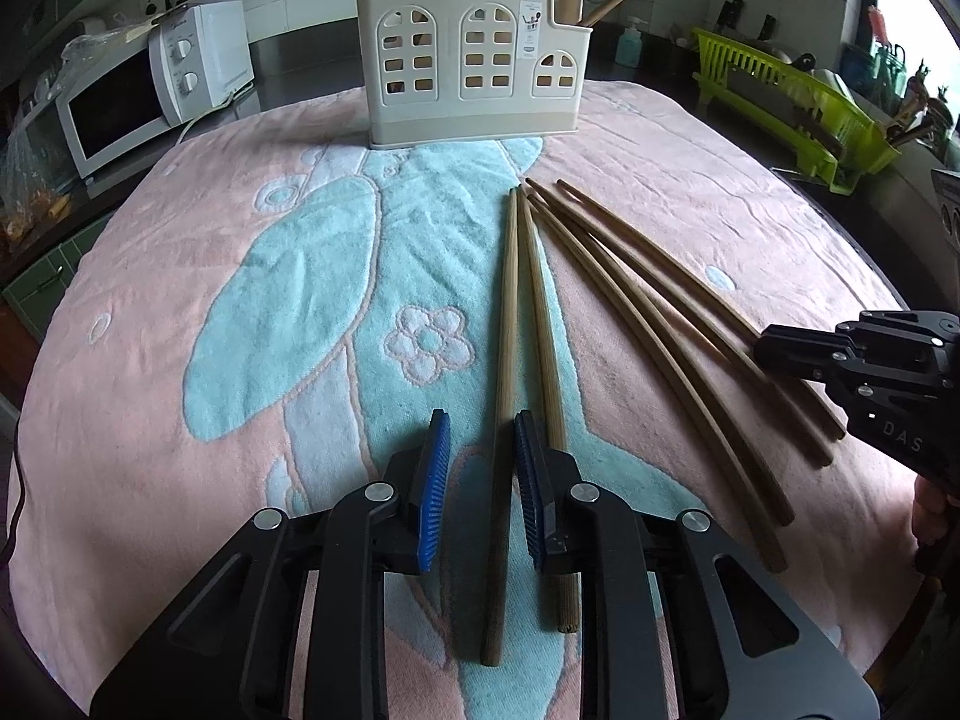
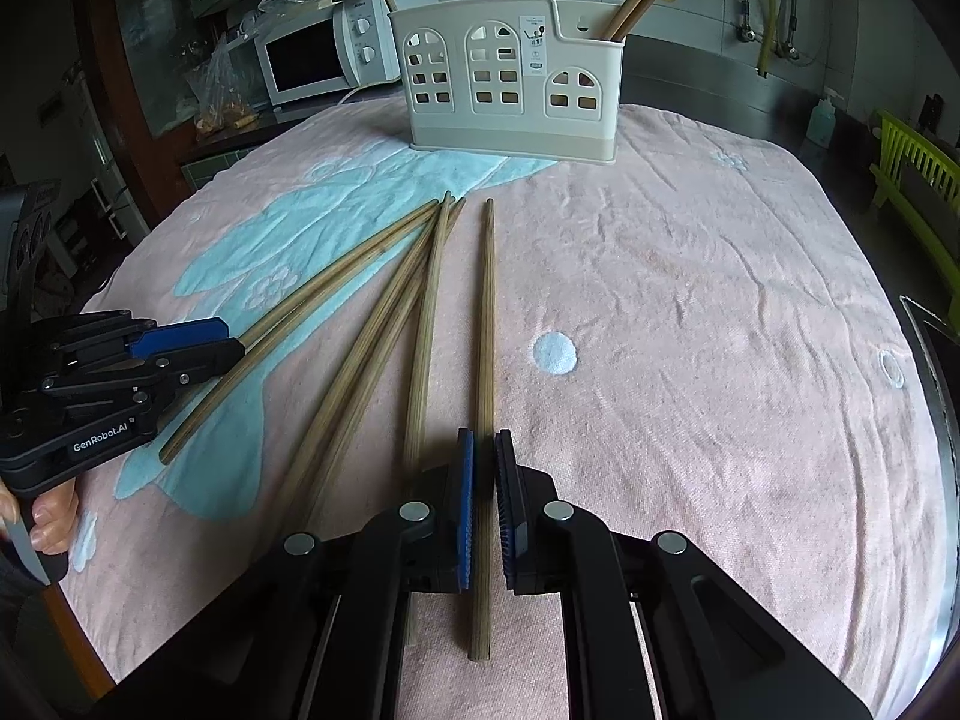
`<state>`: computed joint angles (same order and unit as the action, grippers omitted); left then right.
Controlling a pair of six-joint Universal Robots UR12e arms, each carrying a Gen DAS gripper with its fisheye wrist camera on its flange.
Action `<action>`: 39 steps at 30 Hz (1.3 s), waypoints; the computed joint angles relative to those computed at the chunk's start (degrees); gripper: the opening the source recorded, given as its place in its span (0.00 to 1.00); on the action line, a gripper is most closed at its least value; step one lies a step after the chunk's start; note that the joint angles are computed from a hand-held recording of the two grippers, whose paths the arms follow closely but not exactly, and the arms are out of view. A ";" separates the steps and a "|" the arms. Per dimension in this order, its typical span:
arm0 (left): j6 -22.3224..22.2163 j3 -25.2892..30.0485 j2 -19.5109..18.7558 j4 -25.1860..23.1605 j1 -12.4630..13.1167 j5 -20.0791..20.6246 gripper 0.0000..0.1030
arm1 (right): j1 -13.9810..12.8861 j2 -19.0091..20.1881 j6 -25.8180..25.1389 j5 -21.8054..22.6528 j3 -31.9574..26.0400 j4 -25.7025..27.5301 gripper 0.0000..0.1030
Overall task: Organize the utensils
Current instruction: 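Close the right tool on a third chopstick while the left tool grasps one beside it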
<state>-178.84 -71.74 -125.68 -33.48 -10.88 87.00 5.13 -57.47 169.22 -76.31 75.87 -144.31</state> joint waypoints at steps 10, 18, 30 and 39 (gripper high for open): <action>-1.35 -0.16 0.18 -0.44 0.16 -1.40 0.07 | -0.25 -0.30 0.69 0.72 0.59 -0.54 0.06; -1.43 0.26 0.06 -1.44 0.47 -2.67 0.09 | -0.41 -0.37 1.49 1.52 0.87 -0.87 0.07; -2.05 -0.18 0.46 -0.32 0.73 -3.95 0.06 | -0.51 -1.31 1.12 1.27 1.72 -2.34 0.06; -3.72 -0.94 1.42 4.44 1.24 -5.20 0.05 | -0.86 -2.12 1.74 2.17 1.62 -6.15 0.06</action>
<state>-182.56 -72.69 -124.25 -29.05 -9.63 81.79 4.27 -59.59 170.96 -74.14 77.50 -150.47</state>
